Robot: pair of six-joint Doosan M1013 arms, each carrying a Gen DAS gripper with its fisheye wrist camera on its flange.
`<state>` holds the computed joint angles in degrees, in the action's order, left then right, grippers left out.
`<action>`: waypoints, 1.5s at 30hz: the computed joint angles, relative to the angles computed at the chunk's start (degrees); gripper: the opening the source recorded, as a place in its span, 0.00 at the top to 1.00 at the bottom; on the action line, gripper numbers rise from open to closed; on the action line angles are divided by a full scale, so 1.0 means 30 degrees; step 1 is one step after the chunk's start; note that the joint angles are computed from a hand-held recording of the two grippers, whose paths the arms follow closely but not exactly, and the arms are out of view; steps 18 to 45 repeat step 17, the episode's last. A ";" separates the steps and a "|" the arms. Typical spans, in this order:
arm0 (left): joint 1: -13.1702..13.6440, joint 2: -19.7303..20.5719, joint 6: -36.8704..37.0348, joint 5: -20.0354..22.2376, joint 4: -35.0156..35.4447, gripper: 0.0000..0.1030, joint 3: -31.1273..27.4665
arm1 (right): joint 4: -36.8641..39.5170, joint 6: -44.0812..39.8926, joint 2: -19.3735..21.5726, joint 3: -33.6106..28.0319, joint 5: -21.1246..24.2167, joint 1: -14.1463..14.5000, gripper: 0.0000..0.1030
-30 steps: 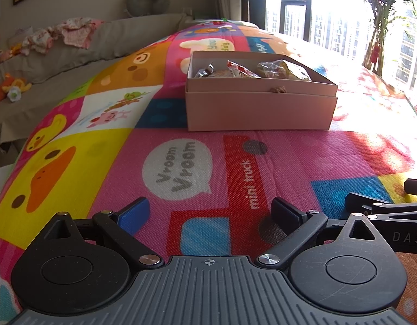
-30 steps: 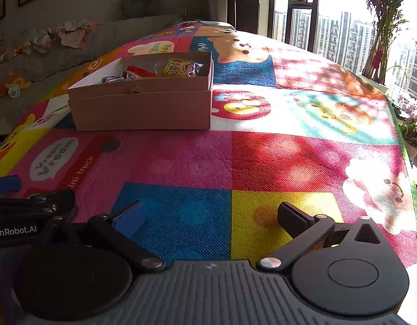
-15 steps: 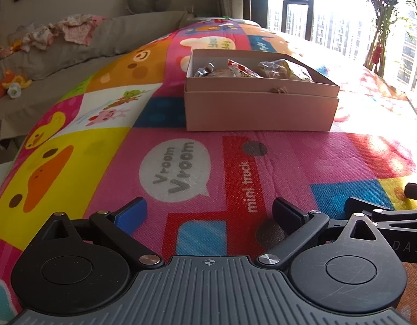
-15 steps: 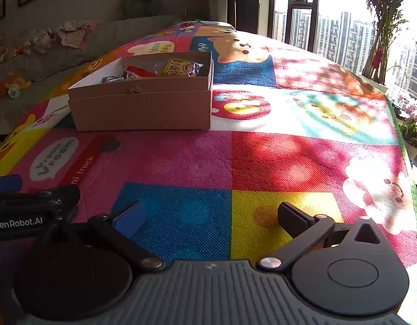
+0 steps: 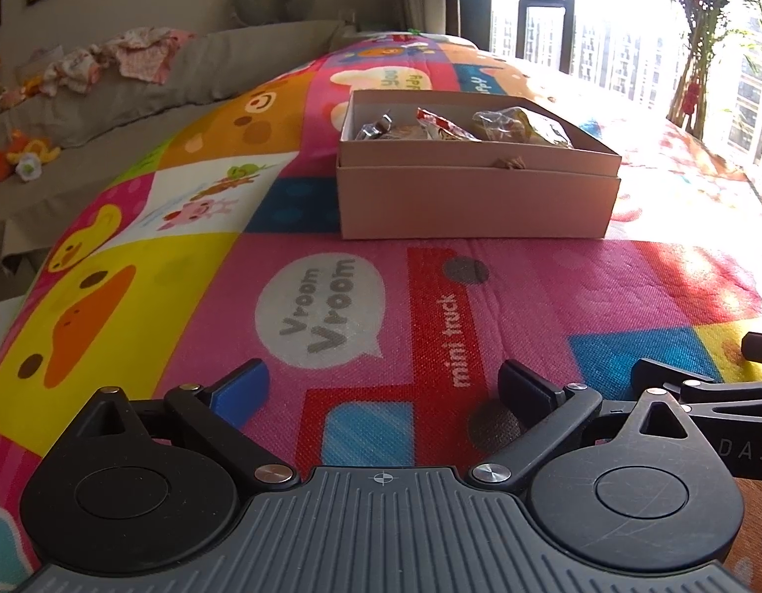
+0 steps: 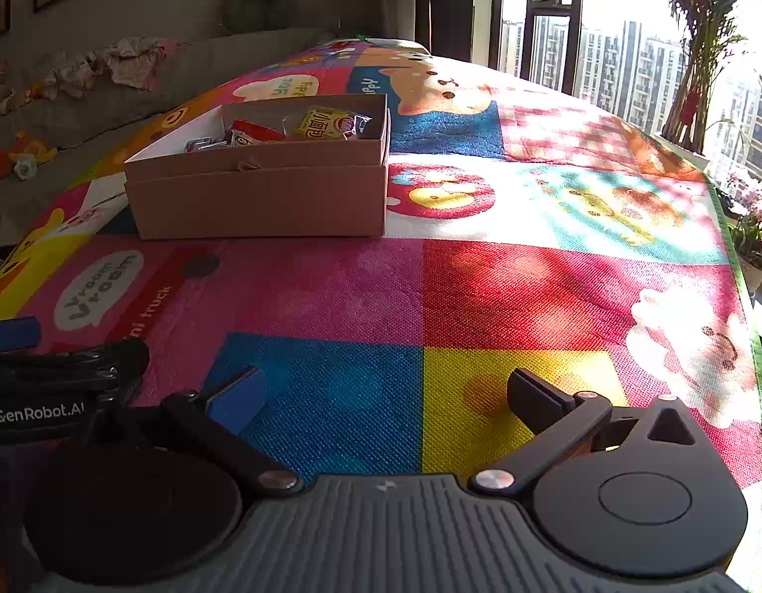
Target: Organize objects
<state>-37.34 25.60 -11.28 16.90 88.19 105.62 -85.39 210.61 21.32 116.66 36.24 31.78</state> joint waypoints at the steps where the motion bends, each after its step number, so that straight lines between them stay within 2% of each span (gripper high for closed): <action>1: 0.0008 -0.0019 0.1304 0.0001 -0.1500 0.02 -0.0126 | -0.0020 0.0024 -0.0006 0.0010 -0.0014 -0.0011 0.00; 2: 0.0005 -0.0035 0.2237 0.0033 -0.2626 0.03 -0.0217 | -0.0034 0.0051 -0.0004 0.0010 -0.0023 -0.0008 0.00; 3: -0.0039 -0.0037 0.2304 0.0159 -0.2772 0.03 -0.0223 | -0.0046 0.0067 -0.0007 0.0010 -0.0038 -0.0015 0.00; 15: -0.0099 -0.0089 0.1178 0.0282 -0.1621 0.04 -0.0056 | -0.0036 0.0070 -0.0011 0.0001 -0.0041 -0.0015 0.00; 45: -0.0120 -0.0057 0.1335 0.0354 -0.1800 0.03 -0.0116 | -0.0036 0.0070 -0.0011 0.0001 -0.0041 -0.0015 0.00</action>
